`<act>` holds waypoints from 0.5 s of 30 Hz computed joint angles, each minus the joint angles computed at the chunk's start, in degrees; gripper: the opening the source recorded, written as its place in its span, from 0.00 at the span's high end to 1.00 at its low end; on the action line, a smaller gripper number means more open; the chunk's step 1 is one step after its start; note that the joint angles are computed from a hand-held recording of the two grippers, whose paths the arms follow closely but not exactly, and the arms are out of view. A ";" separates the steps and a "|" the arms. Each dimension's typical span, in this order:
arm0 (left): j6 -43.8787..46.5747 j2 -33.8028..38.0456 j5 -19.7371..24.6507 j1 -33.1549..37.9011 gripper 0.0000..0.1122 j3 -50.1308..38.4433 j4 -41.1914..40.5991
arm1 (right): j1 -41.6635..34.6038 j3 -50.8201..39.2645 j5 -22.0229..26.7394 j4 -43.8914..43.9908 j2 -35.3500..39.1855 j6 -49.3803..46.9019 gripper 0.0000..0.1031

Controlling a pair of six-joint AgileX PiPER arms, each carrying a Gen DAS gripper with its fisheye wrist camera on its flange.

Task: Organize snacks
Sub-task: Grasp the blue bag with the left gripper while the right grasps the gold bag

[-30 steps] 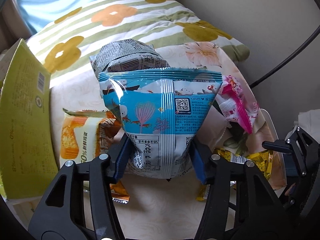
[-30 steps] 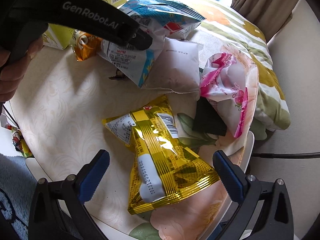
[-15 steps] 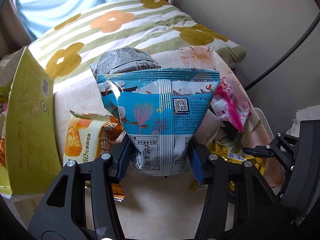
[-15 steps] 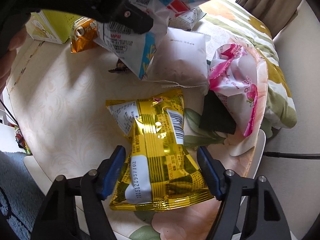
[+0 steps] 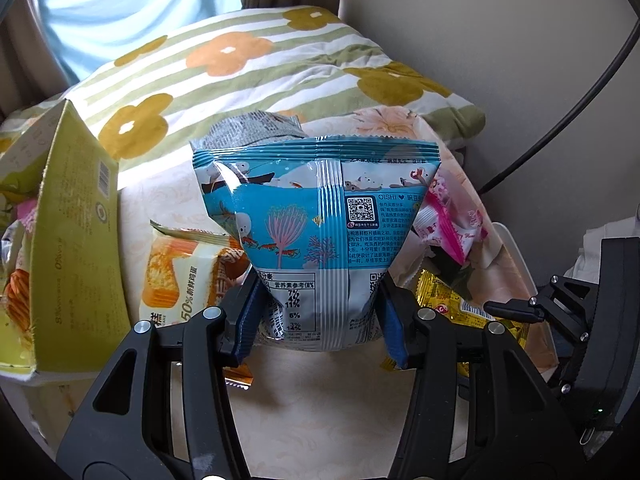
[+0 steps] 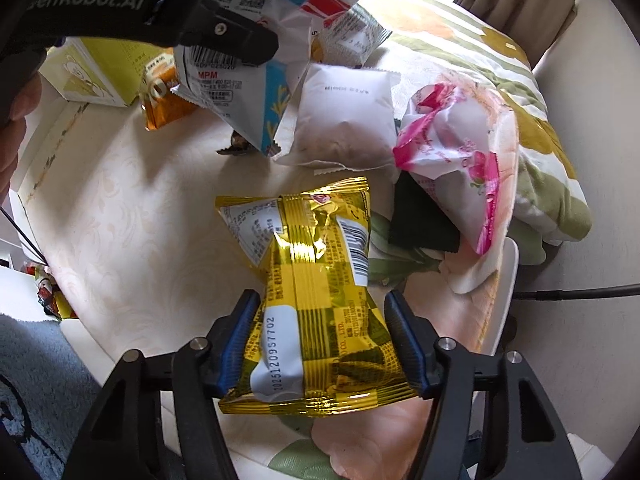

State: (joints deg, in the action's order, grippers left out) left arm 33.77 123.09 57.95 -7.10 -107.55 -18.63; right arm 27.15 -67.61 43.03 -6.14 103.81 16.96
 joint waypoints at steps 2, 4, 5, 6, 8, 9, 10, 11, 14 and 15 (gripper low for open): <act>-0.10 -1.36 -0.28 0.21 0.58 0.75 -0.55 | -0.06 0.29 -0.07 -0.15 -1.23 0.56 0.42; -0.25 -2.77 -0.18 0.57 0.58 1.26 -1.33 | -0.09 0.50 0.07 -0.39 -2.77 1.11 0.42; -0.57 -3.50 -0.22 0.64 0.58 1.43 -1.50 | -0.08 0.57 0.15 -0.54 -3.61 1.37 0.42; -0.64 -4.40 -0.39 0.87 0.58 1.83 -1.84 | -0.01 0.45 0.35 -0.86 -4.48 1.76 0.42; -1.03 -6.23 -0.42 1.55 0.58 2.25 -2.77 | 0.04 -0.01 0.85 -1.62 -6.01 2.60 0.42; -1.37 -7.30 -0.54 1.96 0.58 2.50 -3.29 | 0.26 -0.41 1.23 -2.18 -6.84 3.40 0.42; -1.64 -8.10 -0.63 2.29 0.58 2.60 -3.60 | 0.09 -1.00 1.49 -2.29 -7.54 3.56 0.42; -2.04 -9.14 -0.85 2.66 0.58 2.79 -3.82 | 0.01 -1.54 1.65 -2.19 -8.04 3.61 0.42; -3.58 -11.83 -1.13 3.99 0.58 2.58 -4.11 | -0.47 -4.52 2.42 -2.41 -9.05 3.72 0.42; -4.23 -12.49 -0.96 4.50 0.58 2.20 -4.14 | -0.43 -5.94 3.01 -2.78 -9.09 3.87 0.42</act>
